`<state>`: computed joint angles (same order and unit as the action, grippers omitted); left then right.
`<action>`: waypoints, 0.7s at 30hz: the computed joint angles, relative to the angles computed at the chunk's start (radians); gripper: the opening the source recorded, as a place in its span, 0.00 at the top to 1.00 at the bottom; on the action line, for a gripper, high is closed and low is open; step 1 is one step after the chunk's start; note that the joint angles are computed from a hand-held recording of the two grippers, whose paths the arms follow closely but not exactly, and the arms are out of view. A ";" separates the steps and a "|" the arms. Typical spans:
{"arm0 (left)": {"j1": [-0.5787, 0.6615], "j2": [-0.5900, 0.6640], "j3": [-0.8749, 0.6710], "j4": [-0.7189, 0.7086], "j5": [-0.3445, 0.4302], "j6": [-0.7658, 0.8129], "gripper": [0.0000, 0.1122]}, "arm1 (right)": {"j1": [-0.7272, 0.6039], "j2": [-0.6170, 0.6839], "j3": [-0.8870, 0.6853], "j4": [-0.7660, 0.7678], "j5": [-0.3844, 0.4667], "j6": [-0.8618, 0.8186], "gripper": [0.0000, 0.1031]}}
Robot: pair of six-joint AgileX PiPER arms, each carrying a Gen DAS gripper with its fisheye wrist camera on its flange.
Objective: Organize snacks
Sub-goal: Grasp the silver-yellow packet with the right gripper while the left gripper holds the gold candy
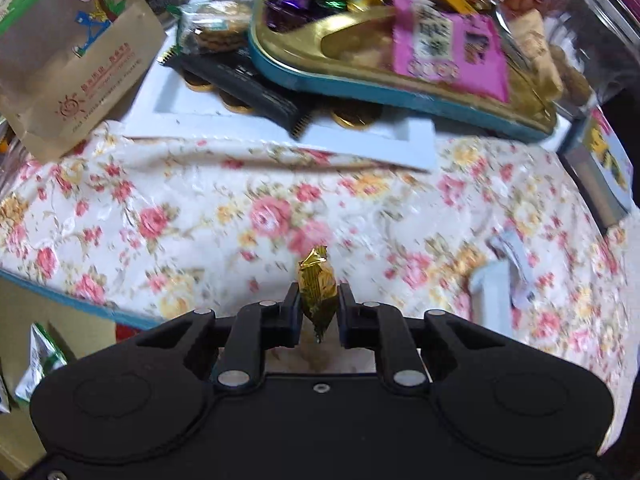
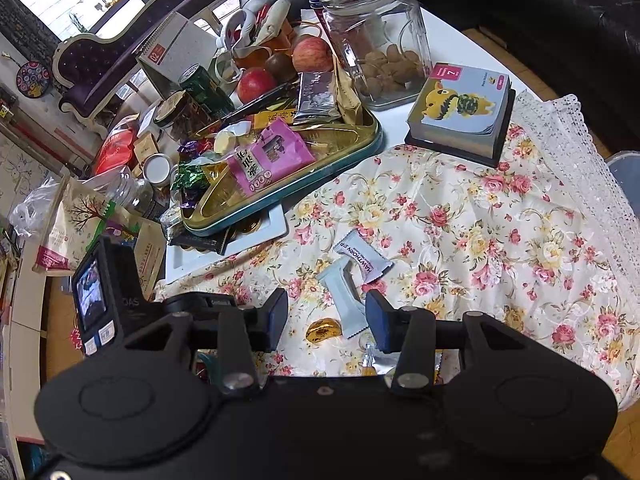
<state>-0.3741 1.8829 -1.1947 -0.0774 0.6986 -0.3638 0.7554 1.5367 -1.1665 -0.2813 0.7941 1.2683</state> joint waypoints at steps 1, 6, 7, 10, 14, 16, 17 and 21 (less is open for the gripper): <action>-0.015 -0.015 0.015 -0.015 0.001 0.016 0.80 | 0.000 -0.002 0.002 0.000 0.000 0.001 0.55; -0.091 -0.081 0.073 -0.047 0.020 0.054 0.80 | -0.011 -0.017 0.014 0.011 -0.008 -0.004 0.55; -0.086 -0.099 0.085 -0.060 0.029 0.073 0.80 | -0.017 -0.021 0.018 0.018 -0.012 -0.007 0.55; -0.077 -0.178 0.112 -0.095 0.066 0.100 0.80 | -0.031 -0.033 0.026 0.026 -0.014 0.001 0.55; -0.095 -0.304 0.132 -0.056 0.125 0.062 0.80 | -0.042 -0.043 0.035 0.027 -0.017 0.011 0.55; -0.112 -0.359 0.136 -0.032 0.171 0.038 0.80 | -0.046 -0.041 0.038 0.031 -0.016 0.006 0.55; -0.119 -0.382 0.142 -0.023 0.187 0.031 0.80 | -0.049 -0.038 0.038 0.038 -0.015 -0.003 0.55; -0.122 -0.450 0.178 0.002 0.243 0.018 0.80 | -0.055 -0.009 0.035 0.057 -0.011 -0.028 0.55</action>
